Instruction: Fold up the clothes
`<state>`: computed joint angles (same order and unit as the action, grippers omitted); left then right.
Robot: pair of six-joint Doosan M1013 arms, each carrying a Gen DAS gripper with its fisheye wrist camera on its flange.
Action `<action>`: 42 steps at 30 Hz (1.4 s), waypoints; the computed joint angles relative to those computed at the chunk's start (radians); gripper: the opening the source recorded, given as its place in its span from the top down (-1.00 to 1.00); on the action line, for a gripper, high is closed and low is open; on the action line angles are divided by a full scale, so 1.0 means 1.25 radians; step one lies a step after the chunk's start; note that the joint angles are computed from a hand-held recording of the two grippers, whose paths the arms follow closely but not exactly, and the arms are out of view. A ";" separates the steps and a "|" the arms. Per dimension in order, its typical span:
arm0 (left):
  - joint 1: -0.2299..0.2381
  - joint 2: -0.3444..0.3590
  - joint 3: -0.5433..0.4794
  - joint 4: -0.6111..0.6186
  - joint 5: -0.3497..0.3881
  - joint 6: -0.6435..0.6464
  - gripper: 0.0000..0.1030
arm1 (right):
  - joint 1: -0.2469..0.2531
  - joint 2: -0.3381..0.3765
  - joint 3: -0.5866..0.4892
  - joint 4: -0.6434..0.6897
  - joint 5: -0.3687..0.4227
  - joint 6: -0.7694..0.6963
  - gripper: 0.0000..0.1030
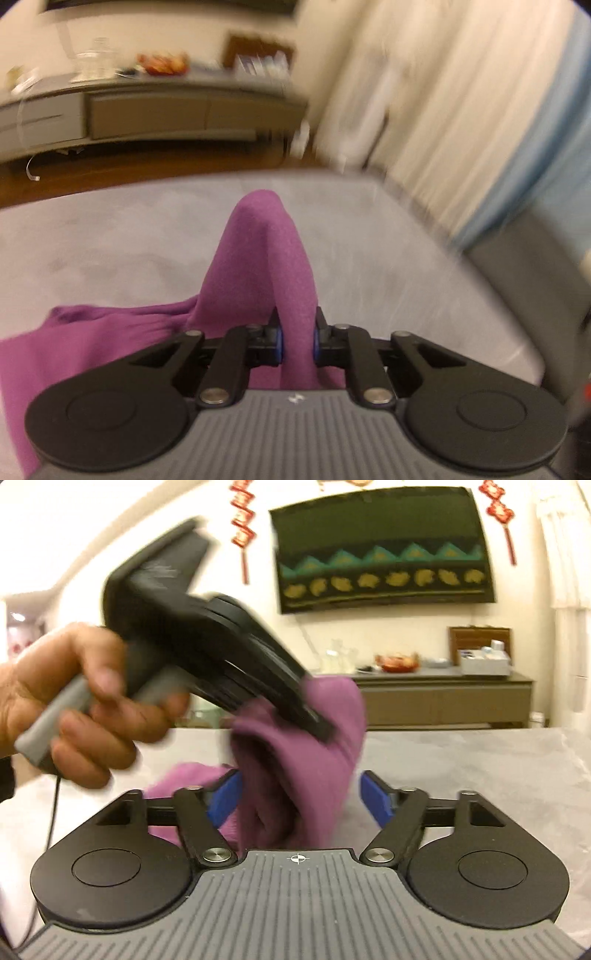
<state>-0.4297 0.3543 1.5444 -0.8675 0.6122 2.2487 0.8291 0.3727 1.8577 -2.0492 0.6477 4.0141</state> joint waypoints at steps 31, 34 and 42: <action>0.204 -0.005 0.251 -0.773 0.040 0.568 0.74 | 0.040 0.218 -0.357 0.662 -0.078 -0.969 0.14; 0.194 -0.025 0.283 -0.886 0.016 0.677 0.77 | 0.048 0.220 -0.371 0.603 -0.024 -0.910 0.20; 0.183 -0.029 0.293 -0.773 -0.105 0.493 0.54 | 0.065 0.262 -0.410 0.631 0.019 -1.065 0.06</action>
